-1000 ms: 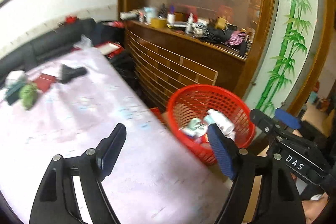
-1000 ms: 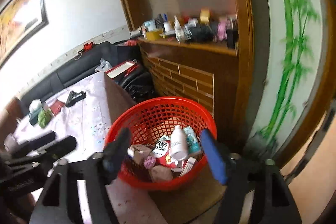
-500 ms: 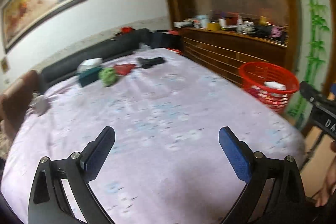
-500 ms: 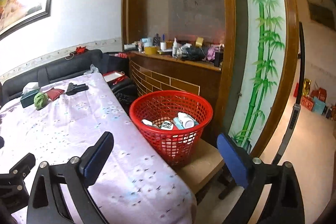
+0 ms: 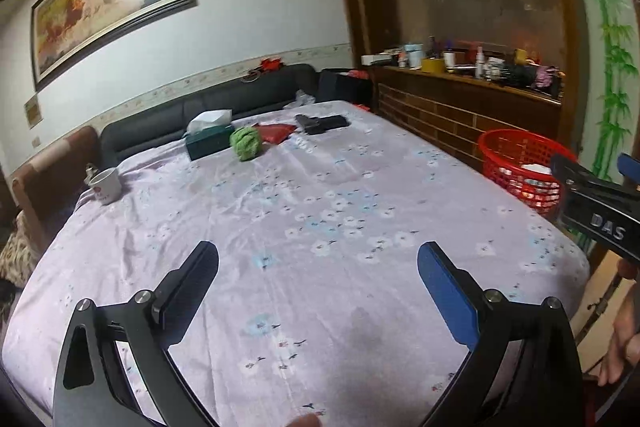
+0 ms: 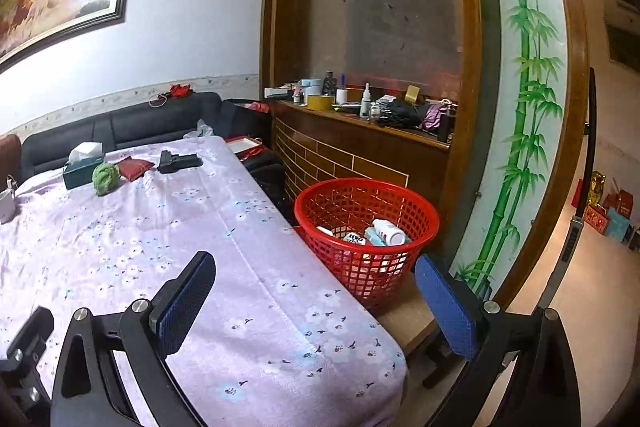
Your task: Collect trash
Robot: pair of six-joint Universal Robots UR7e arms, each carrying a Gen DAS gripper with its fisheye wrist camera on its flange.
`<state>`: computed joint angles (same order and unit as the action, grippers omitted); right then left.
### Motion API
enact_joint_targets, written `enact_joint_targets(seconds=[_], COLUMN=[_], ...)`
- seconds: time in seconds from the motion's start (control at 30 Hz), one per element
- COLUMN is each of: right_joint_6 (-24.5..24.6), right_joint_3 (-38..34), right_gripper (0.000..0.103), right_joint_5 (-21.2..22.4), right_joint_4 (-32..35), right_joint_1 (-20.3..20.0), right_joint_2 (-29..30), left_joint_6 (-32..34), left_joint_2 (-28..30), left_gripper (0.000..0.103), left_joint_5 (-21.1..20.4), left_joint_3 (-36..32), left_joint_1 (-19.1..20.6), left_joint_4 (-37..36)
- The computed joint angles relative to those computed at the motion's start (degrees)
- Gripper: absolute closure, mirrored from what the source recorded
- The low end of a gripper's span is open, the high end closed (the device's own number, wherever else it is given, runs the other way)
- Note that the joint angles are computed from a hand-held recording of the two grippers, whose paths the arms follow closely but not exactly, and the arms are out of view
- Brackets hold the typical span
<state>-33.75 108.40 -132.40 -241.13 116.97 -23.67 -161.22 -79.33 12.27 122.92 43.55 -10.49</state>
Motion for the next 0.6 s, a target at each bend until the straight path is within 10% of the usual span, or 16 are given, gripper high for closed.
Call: enact_joint_targets(seconds=[0.6], right_joint_6=[0.8], right_joint_3=[0.9], right_gripper=[0.002], right_joint_5=[1.4], right_joint_4=[1.8], right_joint_1=[-0.9], right_joint_2=[-0.1], left_joint_6=[-13.5], left_joint_2=[2.6], left_gripper=[0.004], left_joint_5=[4.7], left_joint_3=[-3.0], left_joint_1=[3.5], left_joint_4=[11.5])
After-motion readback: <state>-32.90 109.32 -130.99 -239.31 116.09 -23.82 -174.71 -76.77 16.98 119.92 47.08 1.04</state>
